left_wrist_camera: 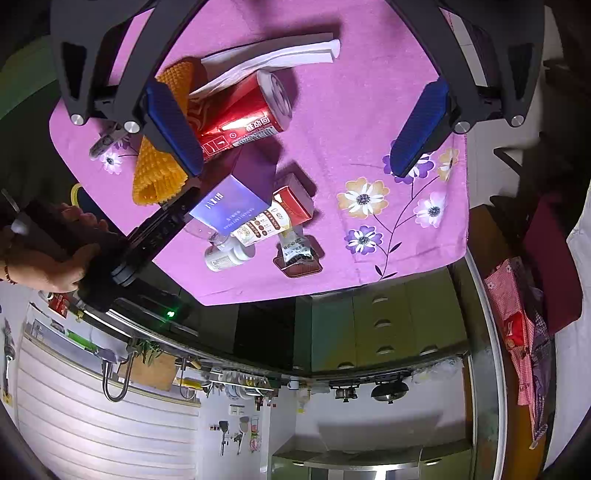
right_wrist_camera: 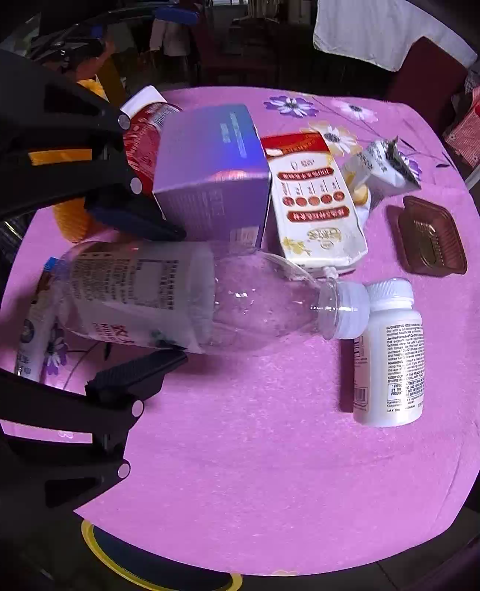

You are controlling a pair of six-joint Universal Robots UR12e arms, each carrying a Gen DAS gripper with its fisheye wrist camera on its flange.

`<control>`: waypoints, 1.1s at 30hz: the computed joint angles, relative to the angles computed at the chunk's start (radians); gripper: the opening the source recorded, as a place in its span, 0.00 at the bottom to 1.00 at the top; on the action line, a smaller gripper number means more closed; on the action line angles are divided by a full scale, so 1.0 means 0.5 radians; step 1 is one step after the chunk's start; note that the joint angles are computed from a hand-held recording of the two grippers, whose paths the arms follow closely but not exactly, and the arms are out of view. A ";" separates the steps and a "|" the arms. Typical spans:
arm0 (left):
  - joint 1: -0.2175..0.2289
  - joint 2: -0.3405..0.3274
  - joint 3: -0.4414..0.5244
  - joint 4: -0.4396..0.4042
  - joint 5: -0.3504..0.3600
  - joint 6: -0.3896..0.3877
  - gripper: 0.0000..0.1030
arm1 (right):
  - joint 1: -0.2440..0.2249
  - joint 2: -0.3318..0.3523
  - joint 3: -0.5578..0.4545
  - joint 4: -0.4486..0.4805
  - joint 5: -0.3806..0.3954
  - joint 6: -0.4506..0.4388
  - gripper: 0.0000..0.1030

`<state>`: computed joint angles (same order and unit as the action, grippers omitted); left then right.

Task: Collect trash
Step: 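Grasp the clear water bottle with the right gripper, then carry the water bottle over the bin and release it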

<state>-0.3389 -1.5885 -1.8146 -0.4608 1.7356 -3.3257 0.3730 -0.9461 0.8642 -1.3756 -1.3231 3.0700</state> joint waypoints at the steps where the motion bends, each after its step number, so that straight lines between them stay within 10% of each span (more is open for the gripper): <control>1: 0.001 0.000 -0.001 -0.001 -0.006 -0.003 0.94 | 0.001 0.008 -0.005 0.008 -0.003 0.002 0.58; 16: -0.009 -0.013 0.004 -0.047 -0.005 0.012 0.94 | -0.018 -0.083 0.153 -0.131 0.013 -0.115 0.55; 27: -0.048 -0.031 0.033 -0.042 0.009 0.074 0.94 | -0.226 -0.414 0.527 -0.474 0.233 0.018 0.55; 33: -0.078 -0.034 0.047 -0.013 -0.062 0.128 0.94 | -0.421 -0.592 0.803 -0.851 -0.139 0.357 0.56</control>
<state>-0.3777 -1.6053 -1.7912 -0.4673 1.7046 -3.2616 0.1625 -1.2420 1.2658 -1.8014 -1.3929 3.2487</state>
